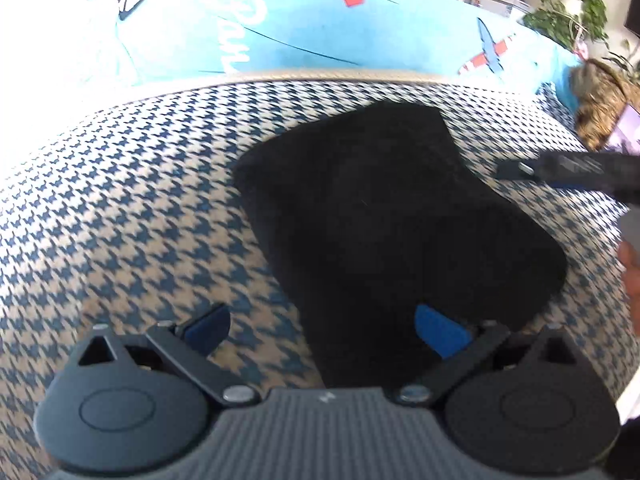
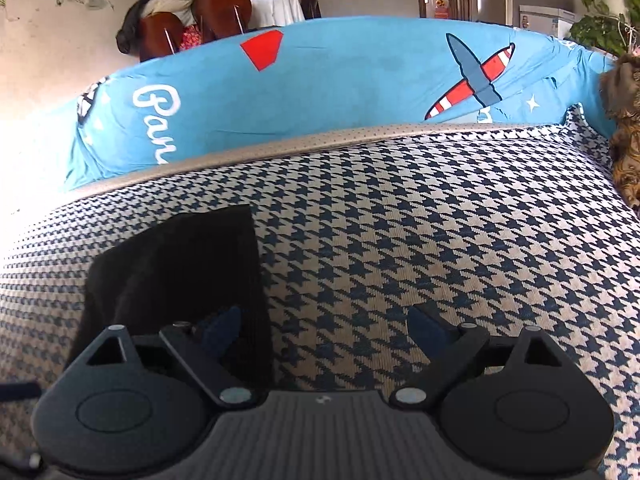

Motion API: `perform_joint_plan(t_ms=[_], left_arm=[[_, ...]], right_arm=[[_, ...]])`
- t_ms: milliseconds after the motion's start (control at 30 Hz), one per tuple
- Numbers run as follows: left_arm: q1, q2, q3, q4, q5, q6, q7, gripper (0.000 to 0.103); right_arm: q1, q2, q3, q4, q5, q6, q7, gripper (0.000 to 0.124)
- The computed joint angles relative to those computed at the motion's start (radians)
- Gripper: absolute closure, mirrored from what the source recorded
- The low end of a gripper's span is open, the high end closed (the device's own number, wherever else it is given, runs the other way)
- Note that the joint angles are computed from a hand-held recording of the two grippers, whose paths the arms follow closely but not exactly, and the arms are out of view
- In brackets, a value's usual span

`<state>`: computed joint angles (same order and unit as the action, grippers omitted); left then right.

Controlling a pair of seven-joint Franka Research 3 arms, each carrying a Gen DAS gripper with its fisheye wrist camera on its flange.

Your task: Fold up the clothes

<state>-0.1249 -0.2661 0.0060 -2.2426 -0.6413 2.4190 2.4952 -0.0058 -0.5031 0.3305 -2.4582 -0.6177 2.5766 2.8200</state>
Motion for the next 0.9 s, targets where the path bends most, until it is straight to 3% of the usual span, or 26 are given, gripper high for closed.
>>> perform_joint_plan(t_ms=[200, 467, 733, 900], left_arm=[[0.001, 0.016, -0.012, -0.003, 0.026, 0.026, -0.009, 0.0], [0.001, 0.025, -0.014, -0.006, 0.04, 0.04, 0.006, 0.0], [0.003, 0.013, -0.009, -0.019, 0.037, 0.032, 0.018, 0.0], [0.003, 0.016, -0.006, -0.016, 0.032, 0.026, 0.022, 0.0]], right_arm=[[0.063, -0.063, -0.037, -0.056, 0.124, 0.026, -0.084, 0.032], [0.071, -0.06, -0.022, -0.059, 0.187, -0.075, -0.194, 0.032], [0.045, -0.089, 0.023, -0.04, 0.144, -0.194, -0.128, 0.035], [0.075, -0.174, 0.007, -0.097, 0.168, -0.139, -0.081, 0.039]])
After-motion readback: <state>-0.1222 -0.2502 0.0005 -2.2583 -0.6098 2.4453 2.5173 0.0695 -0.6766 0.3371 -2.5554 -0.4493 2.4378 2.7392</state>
